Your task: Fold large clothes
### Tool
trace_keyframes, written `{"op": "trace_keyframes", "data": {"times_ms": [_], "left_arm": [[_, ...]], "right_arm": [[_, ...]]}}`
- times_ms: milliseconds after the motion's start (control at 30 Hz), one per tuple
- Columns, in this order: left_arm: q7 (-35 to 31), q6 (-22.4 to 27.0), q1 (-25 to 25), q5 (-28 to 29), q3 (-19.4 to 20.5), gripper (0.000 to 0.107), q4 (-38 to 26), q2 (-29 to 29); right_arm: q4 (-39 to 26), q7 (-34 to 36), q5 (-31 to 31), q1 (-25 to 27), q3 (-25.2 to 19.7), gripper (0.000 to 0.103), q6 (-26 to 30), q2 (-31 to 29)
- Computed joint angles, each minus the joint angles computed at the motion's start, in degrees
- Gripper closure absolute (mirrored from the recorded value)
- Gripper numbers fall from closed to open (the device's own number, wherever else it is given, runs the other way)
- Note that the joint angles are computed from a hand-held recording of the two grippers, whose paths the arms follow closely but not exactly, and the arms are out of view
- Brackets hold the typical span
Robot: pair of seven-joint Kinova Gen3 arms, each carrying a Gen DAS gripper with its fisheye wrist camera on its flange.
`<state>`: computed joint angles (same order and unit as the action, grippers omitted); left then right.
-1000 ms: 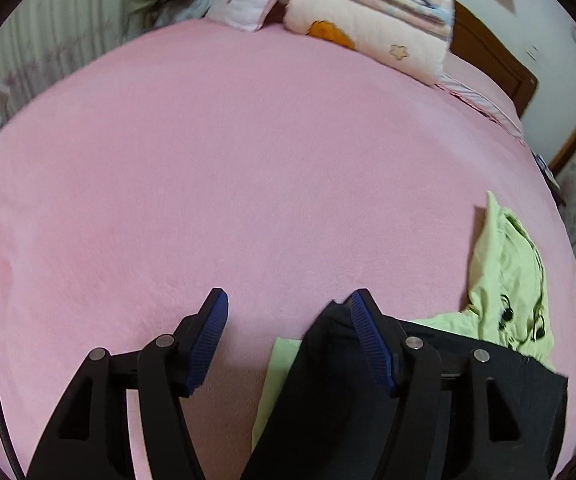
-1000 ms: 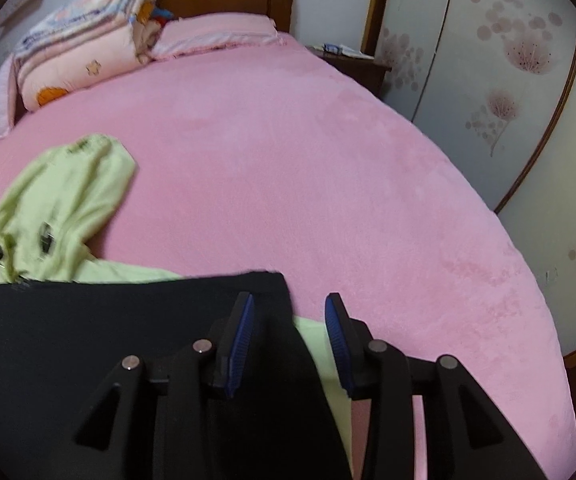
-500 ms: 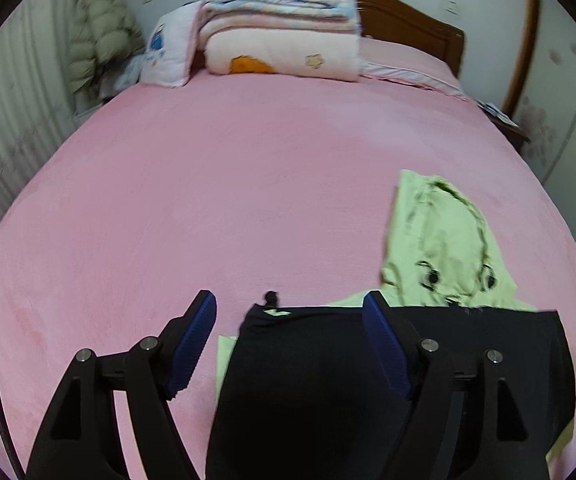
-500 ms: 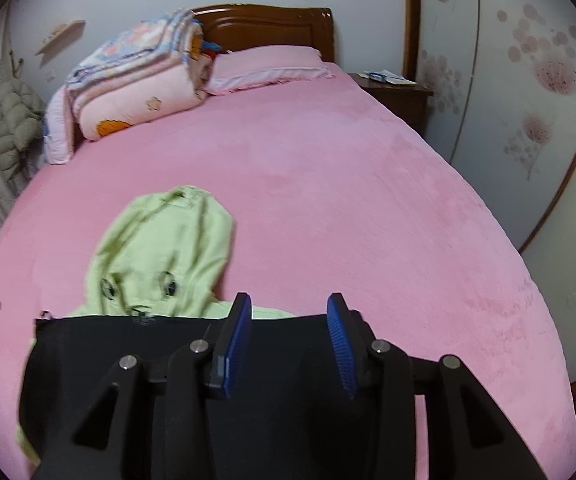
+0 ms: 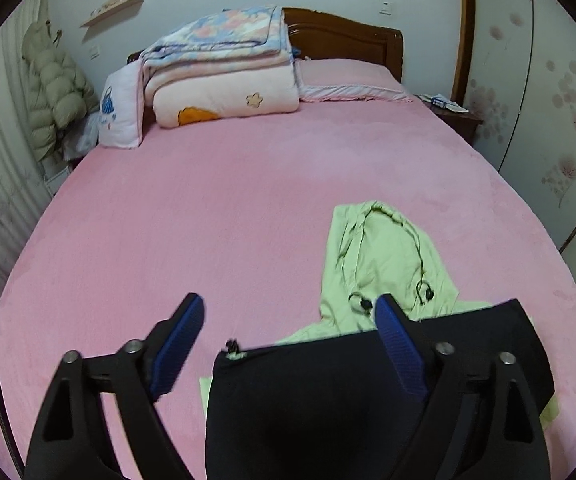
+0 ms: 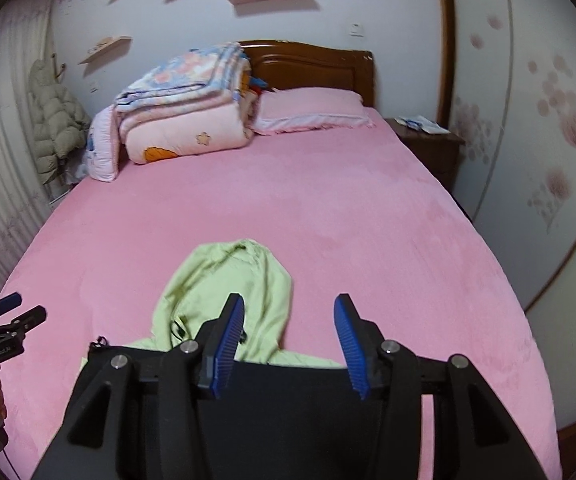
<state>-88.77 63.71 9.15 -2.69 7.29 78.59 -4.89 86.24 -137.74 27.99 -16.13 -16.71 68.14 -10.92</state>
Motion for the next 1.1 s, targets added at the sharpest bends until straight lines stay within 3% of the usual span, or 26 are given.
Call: {"op": "trace_keyframes", "data": {"times_ms": [133,267,433,700,933,1033,1067,1100], "left_arm": [[3.52,0.7,1.56,-4.72,1.94,0.017,-4.64,5.3],[5.55,0.22,4.43,-7.59,0.81,0.017,-7.65,12.56],[6.15,-0.09,4.94,-4.0,-1.25,0.017,-10.49,21.92],[5.33,-4.16,5.55,-0.04,-2.01,0.017,-10.59,31.38],[5.19,-5.92,4.08,4.35,-1.85,0.017,-11.29,35.92],[5.35,-9.07,3.01,6.77,-1.57,0.028,-9.01,35.48],[4.98,-9.88,2.72,7.4,-1.29,0.041,-8.37,35.22],[3.75,-10.47,1.84,8.79,-0.4,0.063,-7.78,34.99]], "right_arm": [[-5.05,2.39,-1.53,-0.57,1.81,0.05,-0.44,4.68],[-7.81,2.98,-0.65,-2.23,4.37,0.047,-0.96,11.0],[-8.7,5.97,-7.3,-1.61,10.77,0.047,-4.44,19.43],[-4.2,10.22,-21.12,4.1,14.69,0.047,-16.48,27.44],[-7.93,10.06,-20.28,2.6,17.19,0.047,-16.78,34.74],[-8.15,10.53,-21.5,3.64,17.27,0.046,-17.02,36.59],[-8.47,11.45,-23.2,4.86,16.73,0.045,-16.72,37.35],[-8.61,12.62,-25.52,6.45,15.97,0.043,-16.54,38.06]]}}
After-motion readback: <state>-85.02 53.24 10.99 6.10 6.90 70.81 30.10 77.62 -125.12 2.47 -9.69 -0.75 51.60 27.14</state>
